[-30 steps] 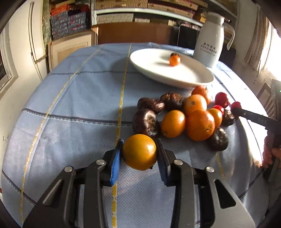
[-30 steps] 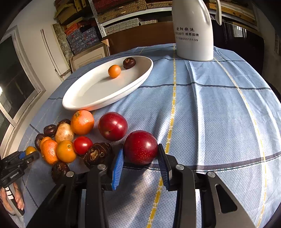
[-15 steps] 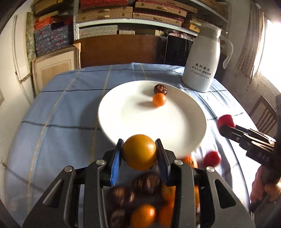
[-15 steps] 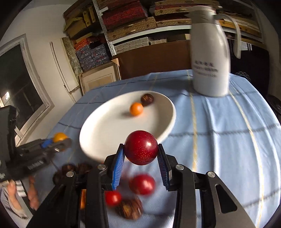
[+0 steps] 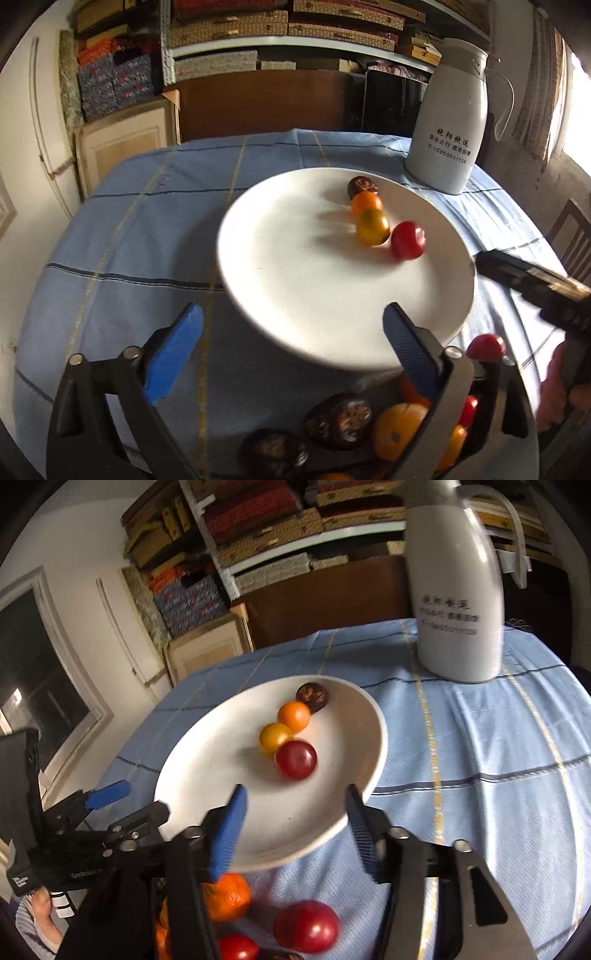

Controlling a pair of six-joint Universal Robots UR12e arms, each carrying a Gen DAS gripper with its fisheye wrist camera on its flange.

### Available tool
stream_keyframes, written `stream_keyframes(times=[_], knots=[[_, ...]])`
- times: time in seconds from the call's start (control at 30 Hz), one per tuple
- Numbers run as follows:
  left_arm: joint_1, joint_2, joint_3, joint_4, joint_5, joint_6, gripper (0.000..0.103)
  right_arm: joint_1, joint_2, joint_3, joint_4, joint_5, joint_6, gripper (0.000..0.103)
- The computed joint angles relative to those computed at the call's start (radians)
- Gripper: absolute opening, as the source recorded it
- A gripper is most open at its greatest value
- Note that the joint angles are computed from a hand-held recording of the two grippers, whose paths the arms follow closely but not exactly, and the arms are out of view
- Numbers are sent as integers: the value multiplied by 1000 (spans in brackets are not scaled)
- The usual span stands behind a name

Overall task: Organize fruits
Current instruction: 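Place the orange and red plum on the white plate with both tools, then grasp a dark water chestnut with the left tool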

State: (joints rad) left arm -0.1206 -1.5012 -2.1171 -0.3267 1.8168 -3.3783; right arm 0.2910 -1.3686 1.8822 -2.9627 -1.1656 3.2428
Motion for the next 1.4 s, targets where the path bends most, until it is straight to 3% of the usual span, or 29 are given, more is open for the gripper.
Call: stream_keyframes(times=[0.13,0.27,0.37,0.5,0.67,0.8,1.0,1.07,1.17,1.2,1.33,1.4], knots=[[-22,25,-31,-5,77,-13,98,-16,-17,32,-7,5,26,67],[-24,75,-74,-43,83,-56,98,-28,-42,67,15,-2,34,70],[-25,124,-116,-54,92,-95,98,-34,-69,100,-4,-30,49,81],[-9,188,-166,-95,58,-157,98,-52,-101,143,-45,-19,88,91],[49,242,-207,-138,-63,-219,98,-65,-133,185,-35,6,100,95],[51,233,-200,-183,-67,-227,99,-63,-145,199,-45,-14,82,95],[77,259,-219,-169,-95,-228,99,-77,-146,203,-52,-3,116,96],[67,274,-225,-165,-31,-259,99,-83,-146,202,-49,9,129,96],[4,273,-211,-228,179,-312,98,-87,-146,202,-46,24,140,96],[-3,276,-214,-226,194,-311,98,-87,-146,203,-47,25,140,96],[-6,293,-236,-173,95,-233,98,-81,-147,203,-48,17,125,96],[-45,264,-216,-196,153,-203,98,-79,-147,202,-47,12,120,96]])
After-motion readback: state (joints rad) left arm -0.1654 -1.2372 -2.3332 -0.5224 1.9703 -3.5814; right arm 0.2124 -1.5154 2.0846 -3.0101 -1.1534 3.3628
